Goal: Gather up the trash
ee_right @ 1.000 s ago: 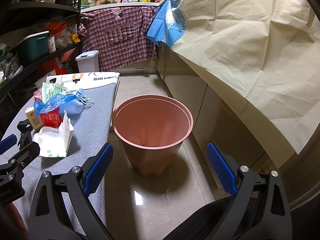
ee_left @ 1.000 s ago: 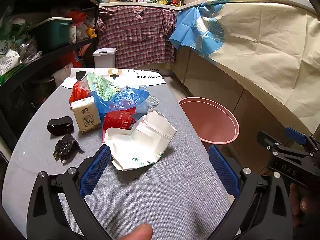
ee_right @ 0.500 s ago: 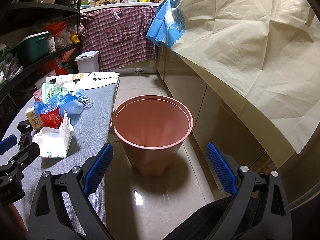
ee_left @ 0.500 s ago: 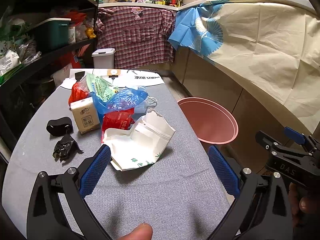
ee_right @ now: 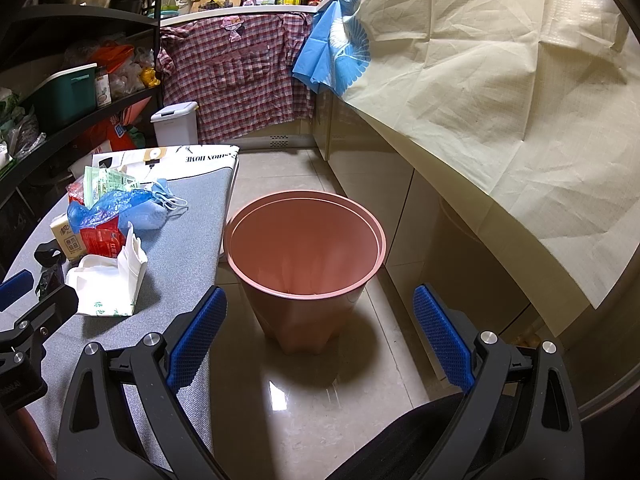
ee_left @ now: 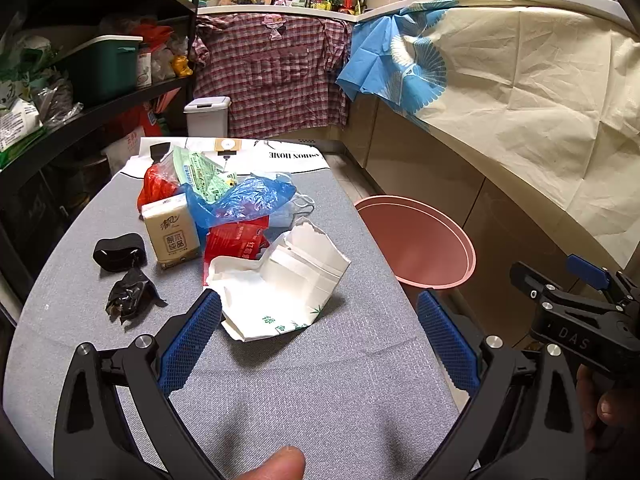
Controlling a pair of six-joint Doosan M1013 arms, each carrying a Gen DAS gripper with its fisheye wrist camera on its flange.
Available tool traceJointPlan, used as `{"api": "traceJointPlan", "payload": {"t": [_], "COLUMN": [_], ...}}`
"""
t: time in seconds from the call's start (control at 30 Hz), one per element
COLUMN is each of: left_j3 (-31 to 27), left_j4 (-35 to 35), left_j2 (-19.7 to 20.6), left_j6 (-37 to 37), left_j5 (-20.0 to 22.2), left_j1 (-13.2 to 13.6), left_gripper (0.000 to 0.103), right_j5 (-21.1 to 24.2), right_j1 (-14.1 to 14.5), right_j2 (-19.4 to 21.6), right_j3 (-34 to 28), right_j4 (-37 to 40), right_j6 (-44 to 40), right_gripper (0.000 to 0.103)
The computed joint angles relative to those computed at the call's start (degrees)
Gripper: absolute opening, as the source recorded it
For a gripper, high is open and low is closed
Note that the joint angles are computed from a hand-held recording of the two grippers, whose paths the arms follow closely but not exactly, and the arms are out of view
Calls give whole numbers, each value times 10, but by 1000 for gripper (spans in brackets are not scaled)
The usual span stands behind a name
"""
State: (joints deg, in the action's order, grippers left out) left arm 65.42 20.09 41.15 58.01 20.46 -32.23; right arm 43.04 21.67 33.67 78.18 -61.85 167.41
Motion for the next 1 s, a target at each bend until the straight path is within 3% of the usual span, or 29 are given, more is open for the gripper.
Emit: {"api": "traceJointPlan", "payload": {"t": [0.13, 0.4, 0.43, 0.6, 0.77, 0.87, 1.0], "left_j3": [-2, -18, 3, -11, -19, -17, -17], "left_j4": [1, 1, -10, -25, -53, -51, 12], "left_j2": [1, 9, 1, 11, 19, 22, 23], "left_j6": [-5, -27, -19, -31, -19, -25, -98], "left_j5": [1, 15, 2, 21, 29, 26, 34], "left_j1": [0, 3, 12, 20, 29, 34, 39], "left_gripper": [95, 95, 95, 92, 83, 78, 69], "right_j5": [-1, -21, -25, -71, -131, -162, -179], "right_j1": [0, 2, 1, -3, -10, -11, -13], "right_j2": [0, 0, 1, 7, 18, 28, 54], "right_j3": [0, -5, -6, -16, -35, -48, -87], "right_j4": [3, -2, -3, 27, 92, 120, 233], "right_j6": [0, 2, 0, -30, -89, -125, -246], "right_gripper": [92, 79, 78, 63, 50, 50, 50]}}
